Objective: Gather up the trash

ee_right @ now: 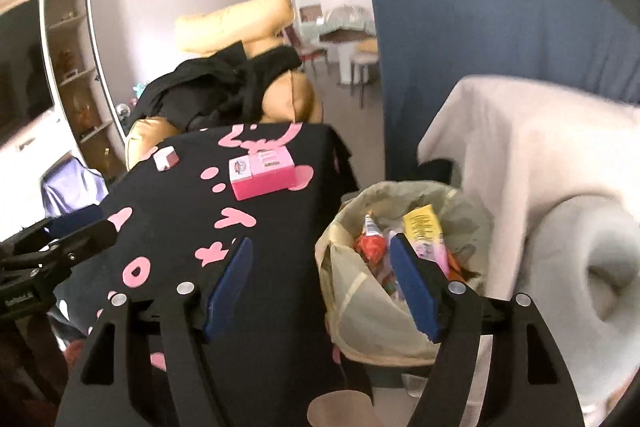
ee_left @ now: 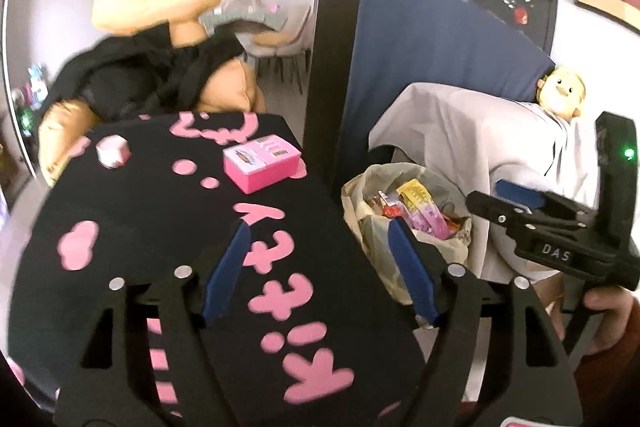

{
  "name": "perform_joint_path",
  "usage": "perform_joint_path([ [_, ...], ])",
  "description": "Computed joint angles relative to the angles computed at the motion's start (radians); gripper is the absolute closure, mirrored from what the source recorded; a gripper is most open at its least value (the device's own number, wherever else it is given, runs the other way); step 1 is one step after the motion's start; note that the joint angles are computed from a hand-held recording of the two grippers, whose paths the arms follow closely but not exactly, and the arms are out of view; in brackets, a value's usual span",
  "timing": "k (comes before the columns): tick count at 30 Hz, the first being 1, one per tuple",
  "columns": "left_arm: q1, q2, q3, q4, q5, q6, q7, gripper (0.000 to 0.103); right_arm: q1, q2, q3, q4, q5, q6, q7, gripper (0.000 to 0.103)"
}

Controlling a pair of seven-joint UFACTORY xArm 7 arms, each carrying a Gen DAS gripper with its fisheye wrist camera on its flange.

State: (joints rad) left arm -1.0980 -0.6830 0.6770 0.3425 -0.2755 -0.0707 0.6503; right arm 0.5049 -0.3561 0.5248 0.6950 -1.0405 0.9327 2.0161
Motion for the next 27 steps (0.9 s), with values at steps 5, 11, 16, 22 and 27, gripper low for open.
perform_joint_path([
  [5,0.135,-0.130,-0.097,-0.094,0.024,-0.023,-0.020,0.016,0.062,0.049,0.075,0.062,0.008,0.122,0.079,0.035],
  [11,0.301,-0.180,-0.223,-0.139,0.057,-0.004,-0.098,0.015,0.142,0.159,0.089,0.148,-0.031,0.227,0.086,0.035],
  [16,0.435,-0.189,-0.336,-0.157,0.072,0.026,-0.168,0.015,0.217,0.183,0.077,0.183,-0.064,0.330,0.113,0.035],
  [22,0.500,-0.223,-0.389,-0.177,0.094,0.033,-0.213,0.015,0.278,0.181,0.042,0.183,-0.076,0.356,0.139,0.035],
  [27,0.550,-0.238,-0.434,-0.190,0.123,0.028,-0.246,0.015,0.298,0.184,0.030,0.189,-0.082,0.366,0.135,0.035],
])
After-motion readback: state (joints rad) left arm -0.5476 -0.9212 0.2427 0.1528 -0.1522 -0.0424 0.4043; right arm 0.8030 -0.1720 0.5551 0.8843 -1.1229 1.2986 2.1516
